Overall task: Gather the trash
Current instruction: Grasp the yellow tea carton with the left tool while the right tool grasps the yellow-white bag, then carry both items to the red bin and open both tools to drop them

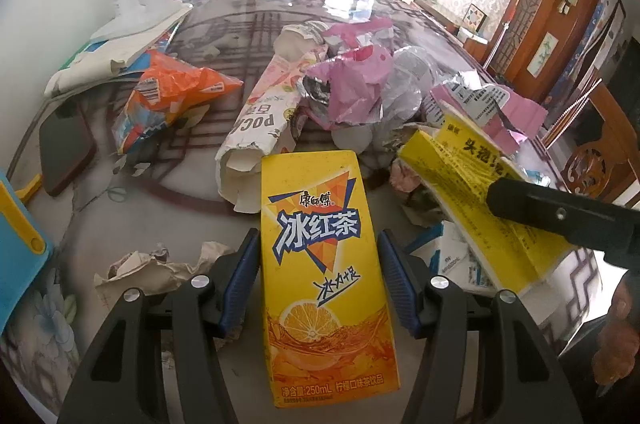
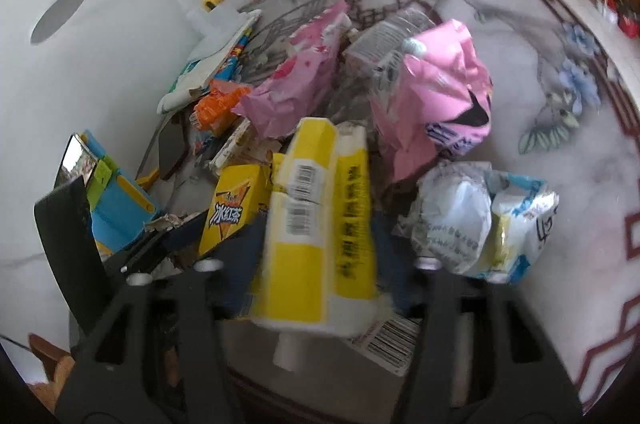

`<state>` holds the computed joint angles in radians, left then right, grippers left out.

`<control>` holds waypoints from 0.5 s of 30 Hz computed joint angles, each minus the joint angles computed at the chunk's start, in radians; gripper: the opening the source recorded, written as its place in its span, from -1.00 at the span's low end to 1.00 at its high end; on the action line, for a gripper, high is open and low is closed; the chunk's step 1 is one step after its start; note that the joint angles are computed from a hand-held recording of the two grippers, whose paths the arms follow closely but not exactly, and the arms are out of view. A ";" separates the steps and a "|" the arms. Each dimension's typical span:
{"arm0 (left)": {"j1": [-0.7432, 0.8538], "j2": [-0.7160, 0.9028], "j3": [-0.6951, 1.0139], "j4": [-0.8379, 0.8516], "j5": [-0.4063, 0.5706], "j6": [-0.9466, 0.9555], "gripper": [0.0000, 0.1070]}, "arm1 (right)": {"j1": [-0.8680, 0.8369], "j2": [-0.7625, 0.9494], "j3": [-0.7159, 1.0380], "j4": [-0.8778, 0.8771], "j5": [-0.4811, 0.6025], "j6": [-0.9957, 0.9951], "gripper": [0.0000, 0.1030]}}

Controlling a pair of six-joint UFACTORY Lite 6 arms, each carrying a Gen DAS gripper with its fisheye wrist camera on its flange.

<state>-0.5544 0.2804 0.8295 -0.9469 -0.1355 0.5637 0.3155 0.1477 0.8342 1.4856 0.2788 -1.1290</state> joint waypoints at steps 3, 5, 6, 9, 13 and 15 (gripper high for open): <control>-0.012 -0.020 -0.022 -0.010 -0.042 -0.003 0.06 | 0.002 -0.044 -0.027 0.125 0.013 -0.156 -0.15; -0.021 -0.037 -0.040 -0.033 -0.077 0.014 0.05 | 0.003 -0.101 -0.062 0.225 0.014 -0.294 -0.16; -0.028 -0.050 -0.052 -0.038 -0.100 0.013 0.05 | -0.004 -0.142 -0.088 0.250 0.006 -0.344 -0.16; -0.053 -0.106 -0.090 -0.101 -0.172 0.063 0.05 | -0.058 -0.244 -0.163 0.332 0.037 -0.475 -0.16; -0.154 -0.225 -0.133 -0.229 -0.288 0.163 0.05 | -0.246 -0.398 -0.281 0.302 0.175 -0.509 -0.16; -0.241 -0.279 -0.135 -0.298 -0.357 0.210 0.05 | -0.363 -0.453 -0.323 0.257 0.261 -0.499 -0.16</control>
